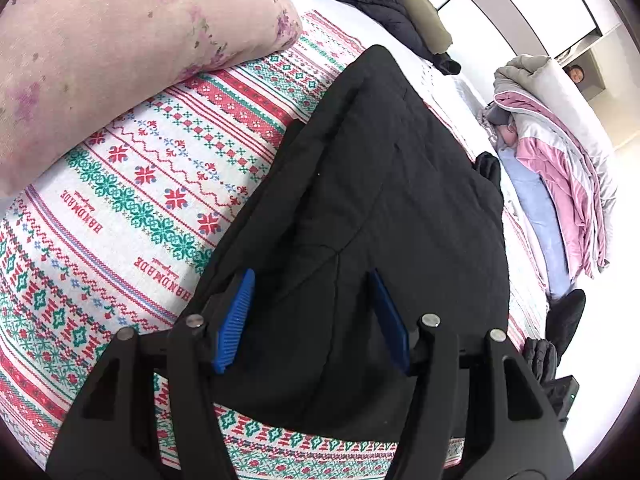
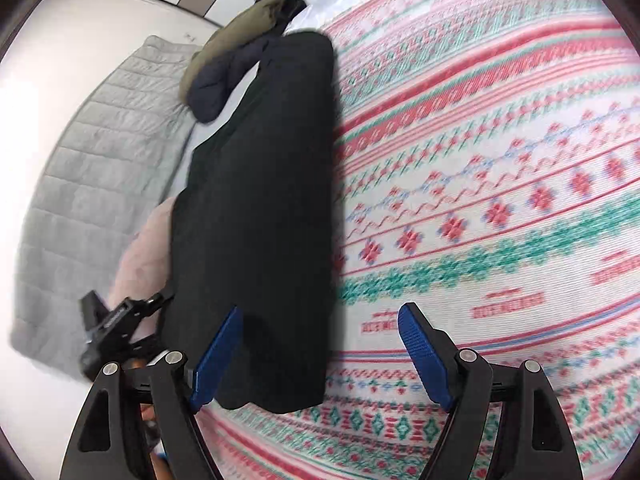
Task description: Fold large clothes
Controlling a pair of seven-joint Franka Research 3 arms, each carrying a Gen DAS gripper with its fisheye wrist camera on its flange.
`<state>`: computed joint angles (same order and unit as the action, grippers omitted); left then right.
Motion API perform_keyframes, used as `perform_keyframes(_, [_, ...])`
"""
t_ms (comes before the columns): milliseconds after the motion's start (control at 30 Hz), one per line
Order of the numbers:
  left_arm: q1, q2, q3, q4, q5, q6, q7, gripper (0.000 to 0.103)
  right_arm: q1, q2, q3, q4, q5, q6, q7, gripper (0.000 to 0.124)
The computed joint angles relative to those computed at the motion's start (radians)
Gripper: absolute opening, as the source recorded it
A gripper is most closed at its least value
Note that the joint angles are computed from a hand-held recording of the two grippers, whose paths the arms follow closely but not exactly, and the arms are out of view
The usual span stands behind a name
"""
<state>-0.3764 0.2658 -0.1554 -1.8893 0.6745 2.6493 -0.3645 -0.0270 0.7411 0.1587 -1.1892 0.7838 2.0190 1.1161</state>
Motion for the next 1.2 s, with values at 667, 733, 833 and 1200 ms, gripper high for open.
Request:
perform_keyframes(667, [0.023,-0.12,-0.029,-0.148,0.161,0.037,-0.176,0.075,-0.026,-0.003,-0.001,-0.023,0.053,-0.034,-0.009,0.082])
perform_keyframes(733, [0.034,-0.11,-0.034,-0.157,0.137,0.073,-0.152,0.079,-0.021,0.008,0.0,-0.009,0.049,-0.035,-0.007,0.082])
perform_keyframes(833, [0.047,-0.091,-0.028,-0.176,0.107,0.169,-0.129,0.082,-0.023,0.01,0.003,-0.007,0.045,-0.041,-0.003,0.082])
perform_keyframes(1200, [0.029,-0.068,0.014,-0.221,0.084,0.288,-0.205,0.101,-0.018,0.023,0.001,0.004,0.041,-0.047,0.019,0.082])
